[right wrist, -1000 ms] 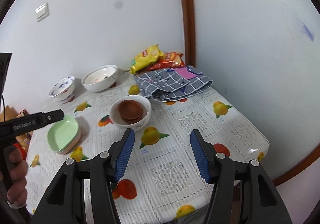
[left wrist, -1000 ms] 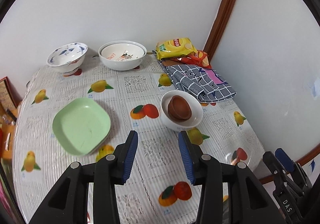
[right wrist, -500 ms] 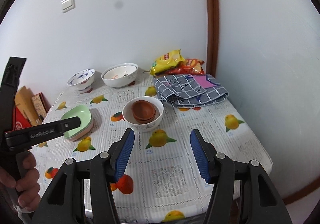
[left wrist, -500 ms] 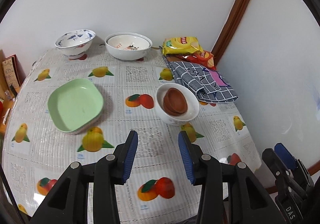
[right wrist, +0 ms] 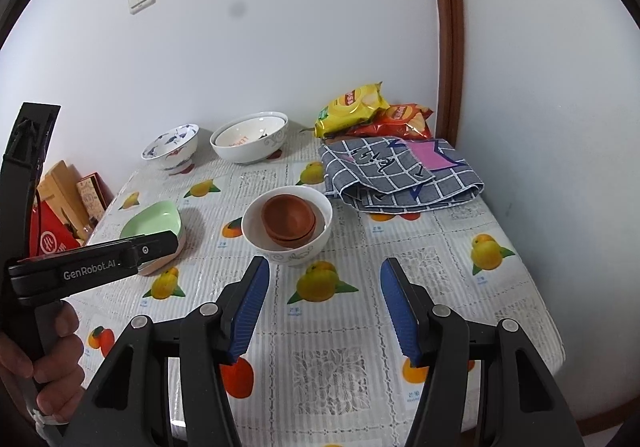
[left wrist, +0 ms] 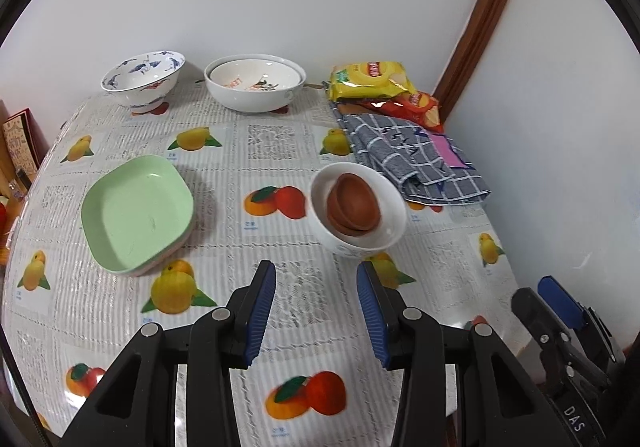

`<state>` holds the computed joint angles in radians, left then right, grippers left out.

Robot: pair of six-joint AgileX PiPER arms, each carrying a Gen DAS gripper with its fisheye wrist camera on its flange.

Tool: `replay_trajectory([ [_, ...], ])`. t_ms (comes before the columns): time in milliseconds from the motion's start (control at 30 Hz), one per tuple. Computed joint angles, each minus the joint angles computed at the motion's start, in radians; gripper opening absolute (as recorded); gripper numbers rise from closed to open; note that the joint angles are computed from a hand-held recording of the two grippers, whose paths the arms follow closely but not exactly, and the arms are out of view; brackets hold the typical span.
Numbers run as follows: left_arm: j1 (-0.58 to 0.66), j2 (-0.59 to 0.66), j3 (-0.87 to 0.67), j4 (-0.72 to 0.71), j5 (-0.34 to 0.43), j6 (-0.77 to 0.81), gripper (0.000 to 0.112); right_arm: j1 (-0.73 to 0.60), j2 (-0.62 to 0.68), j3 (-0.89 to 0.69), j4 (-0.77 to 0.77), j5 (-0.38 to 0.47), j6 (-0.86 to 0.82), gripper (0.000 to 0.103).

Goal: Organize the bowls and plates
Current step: 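Move both grippers back, then toward the white bowl rim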

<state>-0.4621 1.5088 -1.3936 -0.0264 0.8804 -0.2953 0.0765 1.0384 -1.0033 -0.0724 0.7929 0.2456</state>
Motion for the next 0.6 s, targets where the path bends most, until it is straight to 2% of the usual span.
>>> replay_trajectory([
  [300, 0.075, 0.124, -0.075, -0.119, -0.003, 0.136, 0.04, 0.047, 0.095, -0.002, -0.072, -0.07, 0.106, 0.054],
  [600, 0.117, 0.28, -0.191, -0.2, 0.003, 0.198, 0.04, 0.017, 0.283, -0.078, -0.042, -0.123, 0.06, 0.046],
])
